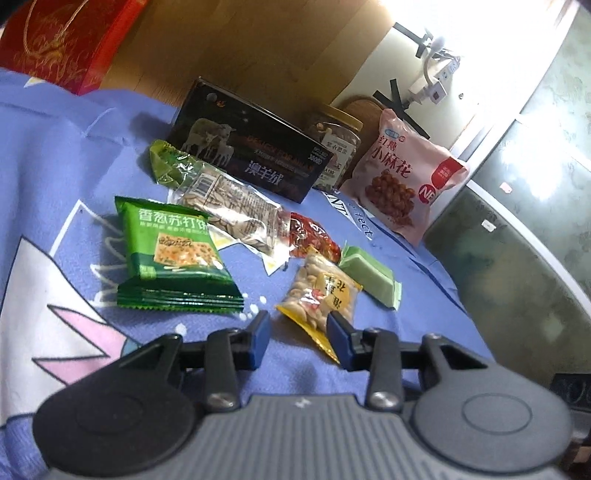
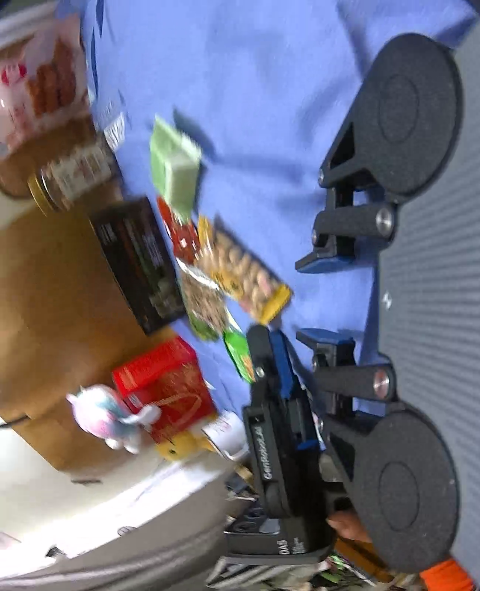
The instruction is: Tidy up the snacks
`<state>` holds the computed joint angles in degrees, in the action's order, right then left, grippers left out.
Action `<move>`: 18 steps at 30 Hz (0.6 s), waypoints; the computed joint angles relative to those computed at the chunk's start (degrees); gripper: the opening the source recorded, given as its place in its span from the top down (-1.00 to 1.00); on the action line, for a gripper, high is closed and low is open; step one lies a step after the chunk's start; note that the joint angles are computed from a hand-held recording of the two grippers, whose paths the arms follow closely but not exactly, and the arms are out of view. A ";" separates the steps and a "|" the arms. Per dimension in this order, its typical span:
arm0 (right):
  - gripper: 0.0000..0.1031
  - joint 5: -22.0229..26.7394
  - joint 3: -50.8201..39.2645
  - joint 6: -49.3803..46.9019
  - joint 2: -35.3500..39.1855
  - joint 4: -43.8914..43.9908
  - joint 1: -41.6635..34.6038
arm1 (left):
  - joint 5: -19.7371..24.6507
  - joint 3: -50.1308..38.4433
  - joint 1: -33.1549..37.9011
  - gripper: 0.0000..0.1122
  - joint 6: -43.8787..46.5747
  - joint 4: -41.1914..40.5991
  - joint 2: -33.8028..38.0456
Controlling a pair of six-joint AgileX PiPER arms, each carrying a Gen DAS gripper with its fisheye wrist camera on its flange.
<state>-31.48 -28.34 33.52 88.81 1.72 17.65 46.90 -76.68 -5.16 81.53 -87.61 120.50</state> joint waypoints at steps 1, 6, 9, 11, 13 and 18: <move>0.29 -0.44 0.69 -1.85 -0.38 2.80 0.60 | -0.81 0.49 -0.31 0.38 1.03 -0.39 -0.39; 0.32 -4.60 3.30 2.25 0.29 3.33 0.19 | -4.59 2.85 -1.95 0.38 5.54 -2.09 -2.35; 0.31 -7.51 3.97 3.37 1.37 4.61 0.77 | -5.28 3.62 -2.32 0.38 6.45 -2.76 -2.88; 0.31 -9.47 4.63 3.48 1.91 5.11 1.07 | -5.19 3.72 -2.30 0.37 6.41 -2.81 -2.93; 0.31 -11.10 5.53 4.50 1.99 4.41 0.87 | -5.19 3.64 -2.29 0.37 6.39 -2.69 -2.89; 0.31 -12.52 6.42 7.20 1.95 1.75 -0.30 | -6.54 4.15 -2.81 0.37 7.68 -3.02 -3.37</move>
<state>-44.00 -21.92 40.72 90.76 3.47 17.35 40.36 -72.53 -7.97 89.21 -90.63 117.13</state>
